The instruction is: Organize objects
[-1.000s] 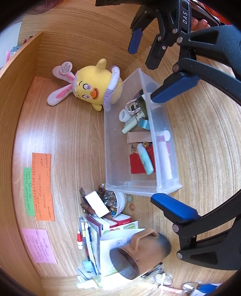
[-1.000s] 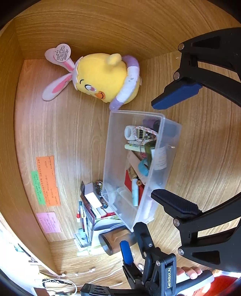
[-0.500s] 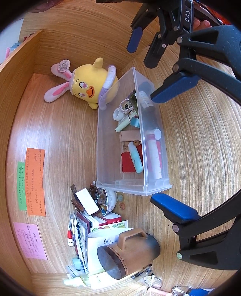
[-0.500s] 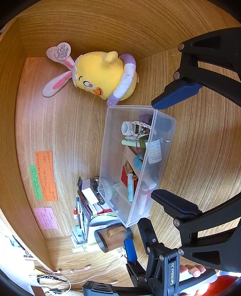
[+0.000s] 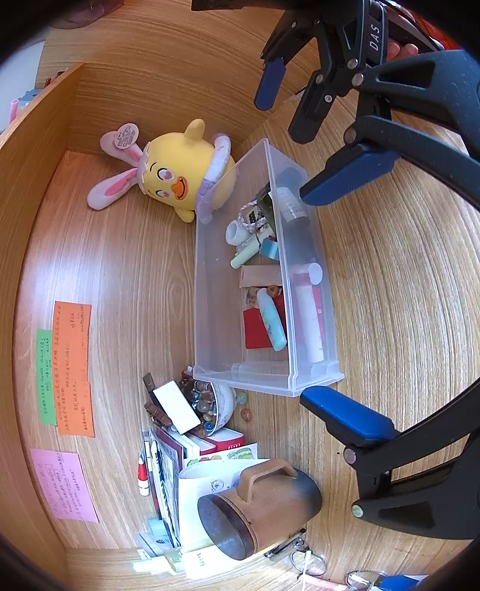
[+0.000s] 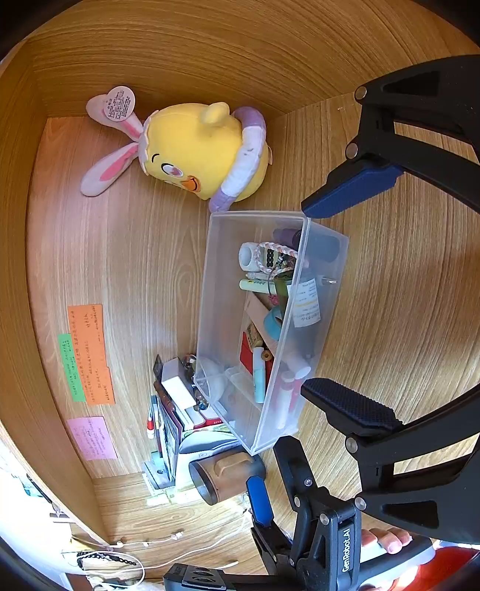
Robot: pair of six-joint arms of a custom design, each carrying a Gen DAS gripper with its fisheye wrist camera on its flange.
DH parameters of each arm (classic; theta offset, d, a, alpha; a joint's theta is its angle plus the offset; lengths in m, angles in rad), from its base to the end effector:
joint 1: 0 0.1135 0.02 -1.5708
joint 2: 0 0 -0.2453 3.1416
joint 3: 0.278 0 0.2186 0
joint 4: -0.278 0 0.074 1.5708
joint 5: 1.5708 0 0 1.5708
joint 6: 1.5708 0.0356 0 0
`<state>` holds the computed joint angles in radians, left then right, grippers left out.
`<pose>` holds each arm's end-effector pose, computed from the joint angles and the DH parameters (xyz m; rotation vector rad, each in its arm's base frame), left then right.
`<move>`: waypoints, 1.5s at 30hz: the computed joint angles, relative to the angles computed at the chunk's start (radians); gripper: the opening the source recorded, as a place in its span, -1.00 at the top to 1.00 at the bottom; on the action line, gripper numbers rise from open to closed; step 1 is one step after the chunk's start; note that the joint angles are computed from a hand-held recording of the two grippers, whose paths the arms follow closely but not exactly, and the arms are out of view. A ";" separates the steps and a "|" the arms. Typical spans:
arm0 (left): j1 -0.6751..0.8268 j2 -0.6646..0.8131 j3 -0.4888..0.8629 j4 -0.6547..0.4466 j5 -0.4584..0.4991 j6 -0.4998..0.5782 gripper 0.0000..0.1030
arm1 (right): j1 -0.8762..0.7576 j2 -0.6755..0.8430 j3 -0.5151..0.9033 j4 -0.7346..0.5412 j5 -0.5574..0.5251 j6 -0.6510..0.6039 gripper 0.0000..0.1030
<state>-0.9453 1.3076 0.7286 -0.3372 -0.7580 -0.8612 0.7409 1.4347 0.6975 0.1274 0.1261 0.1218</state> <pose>0.1520 -0.1687 0.2063 -0.2015 2.1758 -0.0435 0.2039 0.1805 0.1970 -0.6000 2.1134 0.3526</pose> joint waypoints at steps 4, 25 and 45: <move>0.002 0.001 0.002 0.000 0.003 -0.001 -0.93 | 0.000 0.000 0.000 -0.001 0.001 0.002 -0.68; -0.003 0.008 0.011 -0.002 0.007 0.002 -0.93 | -0.022 -0.004 -0.013 0.008 -0.026 0.023 -0.69; 0.005 -0.011 -0.001 -0.003 0.019 -0.001 -0.93 | -0.025 -0.009 -0.013 0.008 -0.035 0.034 -0.69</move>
<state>-0.9402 1.2962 0.7277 -0.3401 -0.7389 -0.8622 0.7163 1.4253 0.6849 0.1350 0.0915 0.1553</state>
